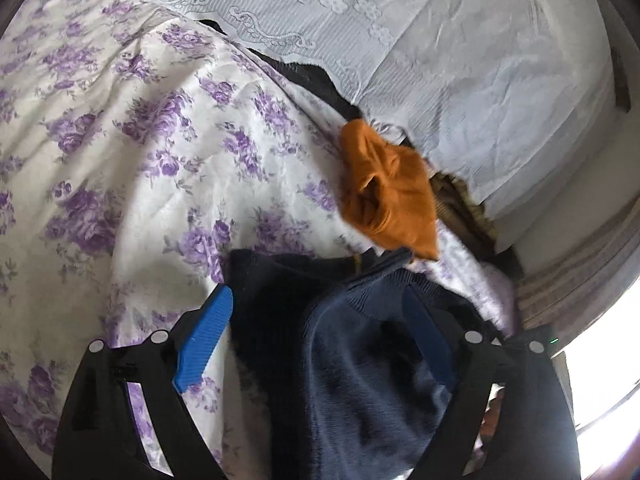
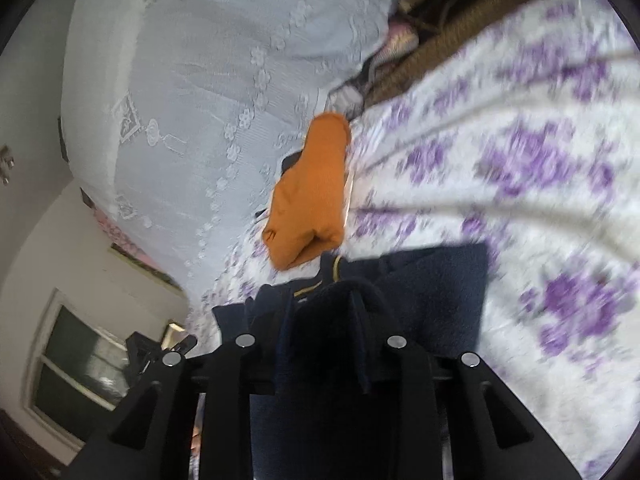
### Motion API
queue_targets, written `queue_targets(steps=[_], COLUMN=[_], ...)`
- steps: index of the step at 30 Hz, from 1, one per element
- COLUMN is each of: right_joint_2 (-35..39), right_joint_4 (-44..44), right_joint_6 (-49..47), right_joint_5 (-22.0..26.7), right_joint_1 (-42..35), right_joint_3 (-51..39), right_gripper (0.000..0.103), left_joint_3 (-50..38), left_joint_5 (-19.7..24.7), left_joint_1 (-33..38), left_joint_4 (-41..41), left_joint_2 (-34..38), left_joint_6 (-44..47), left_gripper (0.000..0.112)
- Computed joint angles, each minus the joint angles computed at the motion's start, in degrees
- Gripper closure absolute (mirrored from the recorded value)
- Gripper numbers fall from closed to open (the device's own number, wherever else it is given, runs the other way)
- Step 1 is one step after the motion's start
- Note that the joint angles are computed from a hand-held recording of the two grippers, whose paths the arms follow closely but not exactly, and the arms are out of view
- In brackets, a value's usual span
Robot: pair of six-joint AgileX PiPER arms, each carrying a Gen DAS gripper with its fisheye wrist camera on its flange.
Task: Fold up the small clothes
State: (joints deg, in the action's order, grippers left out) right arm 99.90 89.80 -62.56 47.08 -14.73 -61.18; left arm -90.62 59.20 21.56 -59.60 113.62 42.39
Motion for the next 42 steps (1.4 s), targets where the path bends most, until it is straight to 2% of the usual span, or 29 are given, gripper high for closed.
queue_targets(steps=[1, 2, 3, 7, 9, 12, 13, 15, 17, 18, 19, 23, 26, 29, 30, 31, 33, 35, 37, 40, 42], right_joint_2=[-0.5, -0.2, -0.2, -1.0, -0.7, 0.3, 0.5, 1.2, 2.2, 2.4, 2.9, 2.6, 3.5, 3.0, 1.7, -0.6, -3.5, -4.6, -3.3, 1.4, 4.8], right_joint_4=[1.1, 2.0, 1.8, -3.2, -8.1, -18.6, -22.0, -29.4, -32.1, -32.6, -33.7, -29.5, -30.2, -28.5, -27.9, -26.6, -25.1, -26.5, -27.5, -28.5, -25.9], right_joint_6=[-0.9, -1.5, -1.2, 1.2, 4.1, 10.5, 12.6, 18.1, 19.9, 20.4, 21.4, 18.4, 19.8, 19.9, 19.7, 18.6, 16.3, 17.3, 18.9, 22.7, 23.1], right_joint_5=[-0.2, 1.0, 1.1, -4.2, -7.3, -12.3, -13.6, -15.2, -14.9, -14.6, -14.7, -15.1, -15.4, -15.2, -16.3, -18.0, -19.5, -18.4, -15.7, -13.5, -12.3], right_joint_1=[-0.7, -1.7, -2.2, -1.1, 1.2, 5.7, 7.0, 8.8, 9.0, 9.1, 9.1, 7.6, 7.3, 6.5, 6.6, 7.1, 8.3, 10.2, 11.6, 13.5, 13.3], right_joint_3=[0.5, 0.6, 0.5, -0.6, -2.6, -7.1, -8.3, -10.2, -10.9, -10.9, -11.1, -9.2, -9.2, -8.5, -7.4, -5.9, -5.0, -6.5, -9.5, -15.3, -17.5], right_gripper=[0.061, 0.059, 0.059, 0.059, 0.059, 0.059, 0.059, 0.059, 0.064, 0.08, 0.09, 0.094, 0.095, 0.087, 0.078, 0.06, 0.046, 0.045, 0.035, 0.034, 0.034], left_joint_3=[0.6, 1.6, 2.5, 5.8, 6.1, 4.3, 3.2, -0.2, -2.1, -2.7, -3.0, -4.9, -2.6, -0.3, 0.4, 0.6, 0.2, -0.2, -1.4, -4.4, -4.6], left_joint_5=[-1.4, -2.6, -3.7, -9.9, -12.8, -18.1, -18.6, -16.8, -15.7, -15.4, -15.6, -14.5, -17.3, -19.3, -19.6, -19.7, -19.8, -19.5, -17.8, -13.9, -14.3], left_joint_1=[-0.9, -1.5, -1.7, -4.7, -6.6, -11.2, -12.4, -14.4, -16.2, -17.0, -17.6, -16.1, -15.8, -16.0, -16.3, -16.9, -18.0, -17.9, -16.7, -17.1, -18.7], left_joint_4=[1.1, 1.8, 2.4, 5.8, 8.9, 19.4, 22.6, 29.8, 36.2, 39.5, 41.9, 38.5, 37.2, 38.0, 39.9, 43.3, 49.1, 48.3, 41.5, 36.7, 35.7], left_joint_2=[-0.7, -1.5, -2.2, -5.3, -5.8, -5.7, -5.3, -3.9, -2.6, -1.7, -0.3, 1.8, 0.7, -1.3, -2.3, -3.1, -4.1, -5.1, -5.3, -4.9, -5.0], left_joint_6=[0.4, 1.0, 2.0, 3.8, 2.6, -4.8, -7.2, -12.5, -16.7, -18.8, -20.2, -20.2, -20.2, -20.5, -21.9, -24.6, -29.7, -29.7, -24.9, -22.6, -20.5], left_gripper=[0.029, 0.029, 0.029, 0.028, 0.027, 0.027, 0.027, 0.027, 0.027, 0.027, 0.026, 0.025, 0.025, 0.025, 0.018, 0.013, 0.013, 0.013, 0.013, 0.013, 0.013])
